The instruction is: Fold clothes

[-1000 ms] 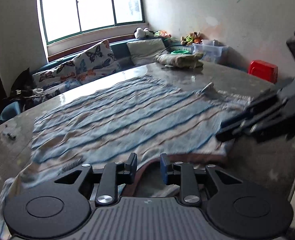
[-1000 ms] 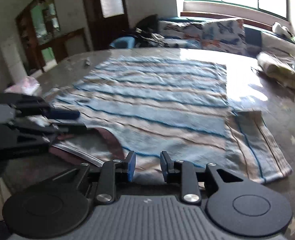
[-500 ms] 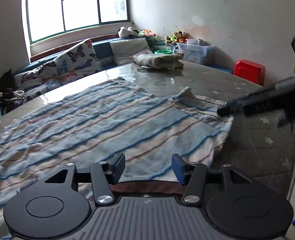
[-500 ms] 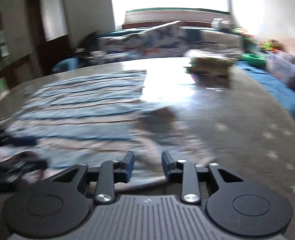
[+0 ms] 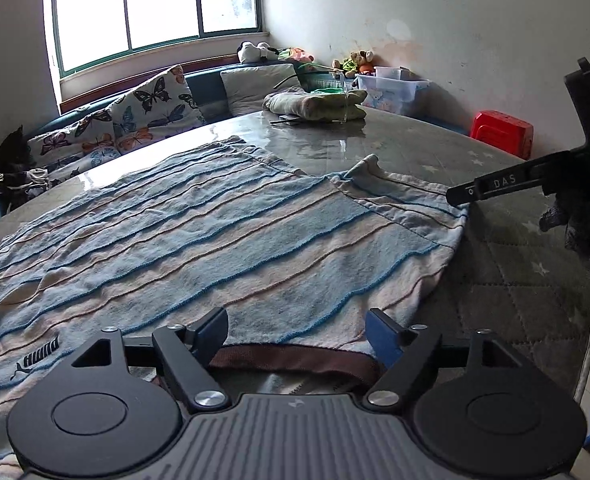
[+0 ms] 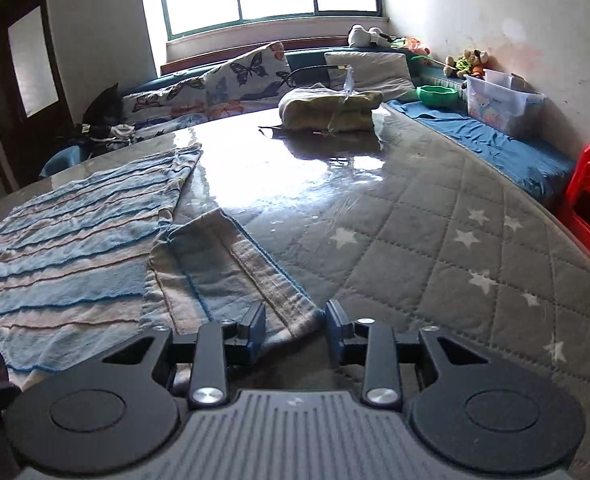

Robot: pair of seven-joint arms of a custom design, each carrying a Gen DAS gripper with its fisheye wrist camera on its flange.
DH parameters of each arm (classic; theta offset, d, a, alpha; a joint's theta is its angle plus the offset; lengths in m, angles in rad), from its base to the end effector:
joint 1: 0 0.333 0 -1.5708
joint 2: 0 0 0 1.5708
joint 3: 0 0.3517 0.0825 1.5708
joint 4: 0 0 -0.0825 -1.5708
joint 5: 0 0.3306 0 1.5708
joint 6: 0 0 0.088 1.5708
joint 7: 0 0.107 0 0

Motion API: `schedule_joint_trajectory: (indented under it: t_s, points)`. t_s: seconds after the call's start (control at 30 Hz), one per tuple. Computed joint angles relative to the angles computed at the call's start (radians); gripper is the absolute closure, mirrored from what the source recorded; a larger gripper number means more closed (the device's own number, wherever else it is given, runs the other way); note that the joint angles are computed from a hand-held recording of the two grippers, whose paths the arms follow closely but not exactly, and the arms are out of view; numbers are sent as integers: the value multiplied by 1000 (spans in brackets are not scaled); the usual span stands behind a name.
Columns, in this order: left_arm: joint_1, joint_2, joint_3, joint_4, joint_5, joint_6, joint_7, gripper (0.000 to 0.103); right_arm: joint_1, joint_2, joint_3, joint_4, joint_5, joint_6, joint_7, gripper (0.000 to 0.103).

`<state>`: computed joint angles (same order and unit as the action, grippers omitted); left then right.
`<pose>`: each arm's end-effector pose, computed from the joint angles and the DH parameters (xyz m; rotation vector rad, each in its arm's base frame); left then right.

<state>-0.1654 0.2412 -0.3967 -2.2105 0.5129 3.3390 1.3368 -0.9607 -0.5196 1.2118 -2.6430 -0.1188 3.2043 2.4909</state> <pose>0.4587 -0.3307 0.4588 -0.9241 2.3594 -1.1025 0.4001 0.1600 0.4545 -1.3406 2.0237 -0.8318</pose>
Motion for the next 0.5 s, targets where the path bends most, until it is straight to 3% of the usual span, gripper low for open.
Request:
schedule_joint_trajectory:
  t_s: [0.07,0.17,0.33,0.5]
  points:
    - [-16,-2,16,-2,-3,2,0,21,8,-2,-9,-4,8,2,9,89]
    - [-39,-5,41,-5,-12,7,-2,18,26,2,-29,-18,17,30,14,94]
    - [-49,-14,60,-17,-15,28,-10,13,79,-29,-66,-18,32,68,-12,96]
    - [-95,-30,117,-38,-37,48,-13,10,136,-10,-86,19,42,129,-102,96]
